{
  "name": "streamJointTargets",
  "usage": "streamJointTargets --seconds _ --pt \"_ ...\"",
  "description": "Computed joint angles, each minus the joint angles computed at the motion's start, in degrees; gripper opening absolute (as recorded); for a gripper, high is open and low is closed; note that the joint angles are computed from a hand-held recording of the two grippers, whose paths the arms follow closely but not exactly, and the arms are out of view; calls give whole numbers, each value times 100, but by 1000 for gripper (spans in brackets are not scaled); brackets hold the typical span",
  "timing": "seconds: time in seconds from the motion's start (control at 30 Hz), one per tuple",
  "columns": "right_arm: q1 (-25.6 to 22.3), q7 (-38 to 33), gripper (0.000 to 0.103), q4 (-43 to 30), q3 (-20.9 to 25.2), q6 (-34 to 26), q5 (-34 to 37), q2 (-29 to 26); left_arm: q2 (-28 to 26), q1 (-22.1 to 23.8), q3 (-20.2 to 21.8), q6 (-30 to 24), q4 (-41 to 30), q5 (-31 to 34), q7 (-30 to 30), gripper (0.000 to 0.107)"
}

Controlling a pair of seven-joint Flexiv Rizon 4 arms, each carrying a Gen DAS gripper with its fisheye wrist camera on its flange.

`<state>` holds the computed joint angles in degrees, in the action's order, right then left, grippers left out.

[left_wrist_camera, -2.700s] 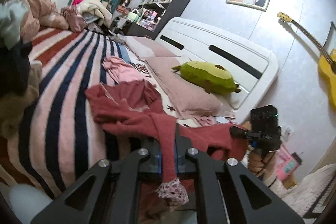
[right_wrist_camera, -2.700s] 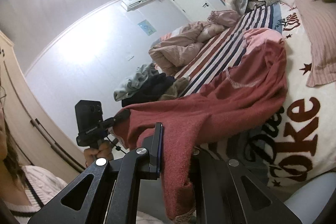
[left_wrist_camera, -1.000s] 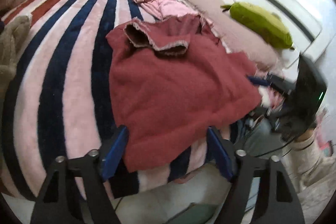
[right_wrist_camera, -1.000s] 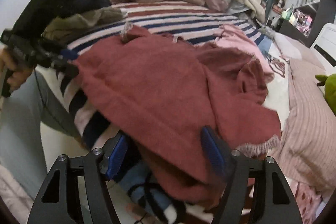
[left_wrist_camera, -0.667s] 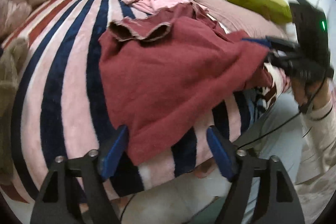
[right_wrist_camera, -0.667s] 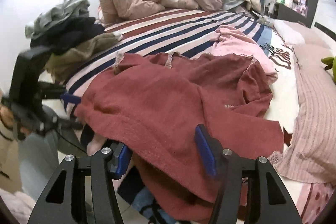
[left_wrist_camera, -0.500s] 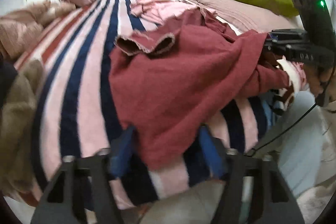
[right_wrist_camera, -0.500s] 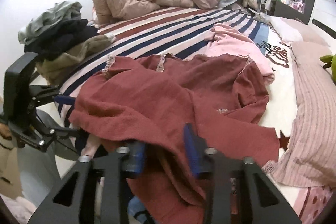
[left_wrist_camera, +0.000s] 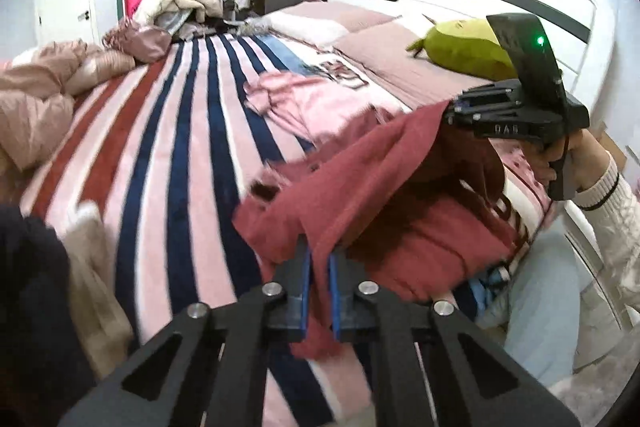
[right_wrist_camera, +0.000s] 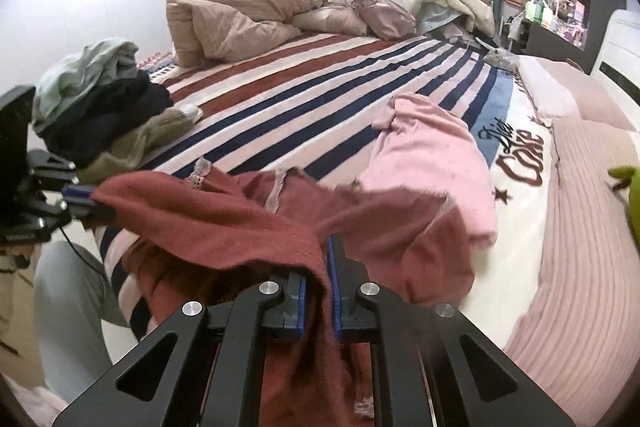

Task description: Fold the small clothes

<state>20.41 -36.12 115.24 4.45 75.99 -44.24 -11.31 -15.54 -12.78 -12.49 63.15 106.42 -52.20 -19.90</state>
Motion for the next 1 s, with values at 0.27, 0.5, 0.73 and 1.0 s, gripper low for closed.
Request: streamJointTargets --seconds 0.27,0.5,0.73,1.0 --pt "-223 -1155 15 -1343 86 -1234 1570 -933 -1793 -247 147 -232 -2472 1700 -2151 17" --pt "-196 -960 60 -319 -122 -12 1771 -303 -2152 113 -317 -302 -2716 1989 -2741 72" --pt "38 -690 68 858 14 -39 322 351 -1331 425 -482 -542 -1279 1435 -2073 75" --pt "-82 1573 4 849 -203 -1068 -2113 158 -1042 324 -389 -458 -466 1013 -1844 47"
